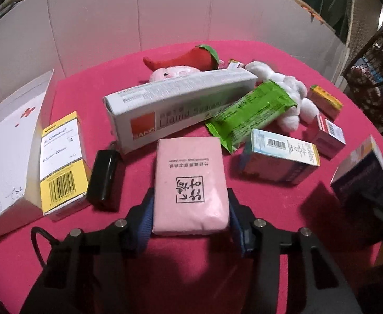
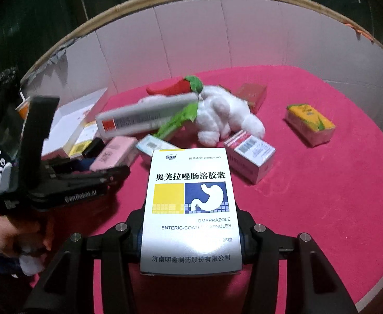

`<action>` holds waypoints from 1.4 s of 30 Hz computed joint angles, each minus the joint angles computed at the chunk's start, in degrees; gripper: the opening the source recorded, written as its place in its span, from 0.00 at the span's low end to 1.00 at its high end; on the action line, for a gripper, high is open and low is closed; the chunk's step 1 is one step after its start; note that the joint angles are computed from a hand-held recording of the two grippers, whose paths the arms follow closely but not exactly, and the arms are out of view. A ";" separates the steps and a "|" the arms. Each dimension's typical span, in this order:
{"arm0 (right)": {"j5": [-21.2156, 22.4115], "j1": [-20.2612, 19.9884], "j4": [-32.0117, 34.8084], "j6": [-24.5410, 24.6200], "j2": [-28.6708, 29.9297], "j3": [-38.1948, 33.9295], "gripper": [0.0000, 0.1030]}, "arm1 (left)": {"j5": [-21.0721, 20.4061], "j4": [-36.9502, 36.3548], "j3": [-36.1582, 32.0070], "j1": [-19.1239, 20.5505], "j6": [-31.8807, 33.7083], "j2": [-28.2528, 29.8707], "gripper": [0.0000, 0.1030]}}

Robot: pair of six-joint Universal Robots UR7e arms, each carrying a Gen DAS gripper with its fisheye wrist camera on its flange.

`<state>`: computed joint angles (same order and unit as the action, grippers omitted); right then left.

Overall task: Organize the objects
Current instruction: 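Carry both boxes to the white tray and release them inside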

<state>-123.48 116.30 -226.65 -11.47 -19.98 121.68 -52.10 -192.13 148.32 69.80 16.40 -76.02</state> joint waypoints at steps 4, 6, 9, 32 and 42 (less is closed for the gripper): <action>-0.84 1.20 -2.04 -0.29 -0.46 -0.13 0.52 | -0.69 -2.02 1.85 -0.70 1.19 -2.25 0.47; -1.51 2.13 -2.50 0.25 -0.03 -1.25 0.52 | 0.10 -4.31 3.23 -2.26 2.45 -3.51 0.47; -2.33 3.22 -2.75 0.94 -0.34 -1.89 0.52 | 0.08 -6.56 5.58 -3.72 4.86 -7.40 0.47; -3.61 11.33 10.69 4.47 1.75 -15.18 0.52 | 0.88 -5.10 2.86 0.56 10.13 -23.38 0.47; -2.26 13.21 21.28 5.91 5.01 -24.09 0.52 | 0.01 -7.71 -2.24 7.45 14.09 -23.70 0.47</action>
